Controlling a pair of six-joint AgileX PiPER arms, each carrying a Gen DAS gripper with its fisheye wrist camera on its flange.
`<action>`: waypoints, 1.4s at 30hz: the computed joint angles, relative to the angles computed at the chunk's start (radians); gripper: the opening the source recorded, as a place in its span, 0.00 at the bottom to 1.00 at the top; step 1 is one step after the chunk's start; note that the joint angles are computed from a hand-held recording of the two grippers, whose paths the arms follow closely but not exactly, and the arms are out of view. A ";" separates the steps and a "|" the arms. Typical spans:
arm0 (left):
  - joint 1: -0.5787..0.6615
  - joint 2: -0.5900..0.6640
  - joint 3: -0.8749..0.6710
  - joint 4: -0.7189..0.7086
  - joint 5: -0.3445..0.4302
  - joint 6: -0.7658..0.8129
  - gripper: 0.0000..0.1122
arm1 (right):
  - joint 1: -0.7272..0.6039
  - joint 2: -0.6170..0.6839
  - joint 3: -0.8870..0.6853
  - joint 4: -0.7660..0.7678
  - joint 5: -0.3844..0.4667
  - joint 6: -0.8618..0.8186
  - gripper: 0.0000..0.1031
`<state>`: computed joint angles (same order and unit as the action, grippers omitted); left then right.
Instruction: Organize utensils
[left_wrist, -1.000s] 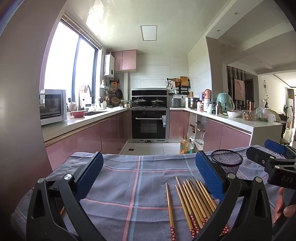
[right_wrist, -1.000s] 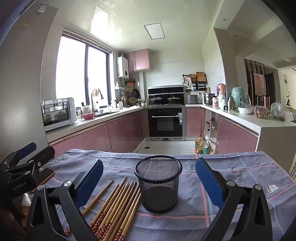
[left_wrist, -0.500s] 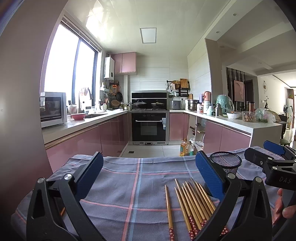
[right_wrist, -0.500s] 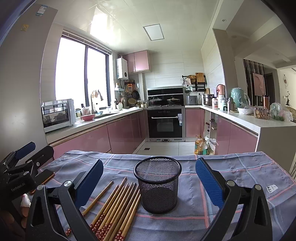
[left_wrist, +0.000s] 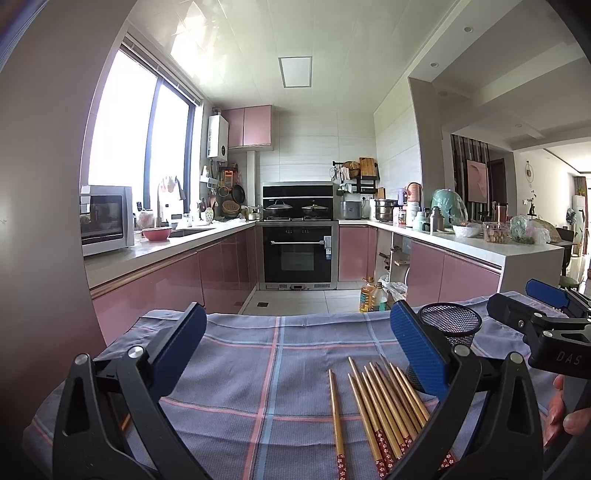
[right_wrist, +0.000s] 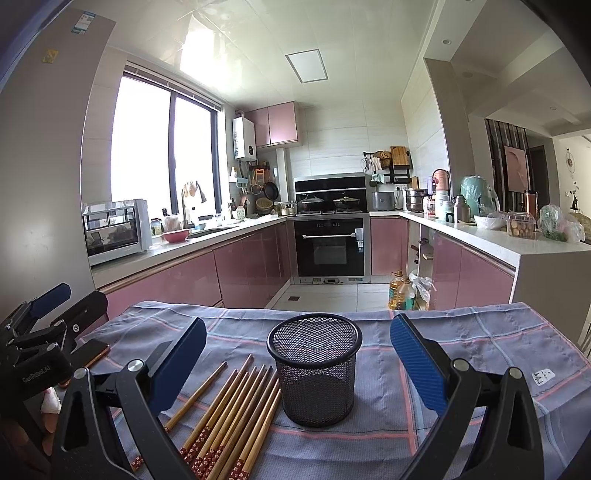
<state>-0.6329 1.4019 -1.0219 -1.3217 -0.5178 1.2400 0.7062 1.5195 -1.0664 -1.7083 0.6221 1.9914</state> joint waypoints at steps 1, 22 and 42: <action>-0.001 0.000 0.000 0.000 -0.002 0.000 0.88 | -0.001 0.001 0.003 -0.005 0.000 0.006 0.94; -0.002 0.000 -0.001 -0.001 -0.001 0.000 0.88 | -0.001 0.010 -0.003 -0.010 0.000 0.014 0.94; -0.002 -0.001 0.001 0.001 -0.001 -0.002 0.88 | -0.006 0.003 0.007 -0.022 -0.007 0.031 0.94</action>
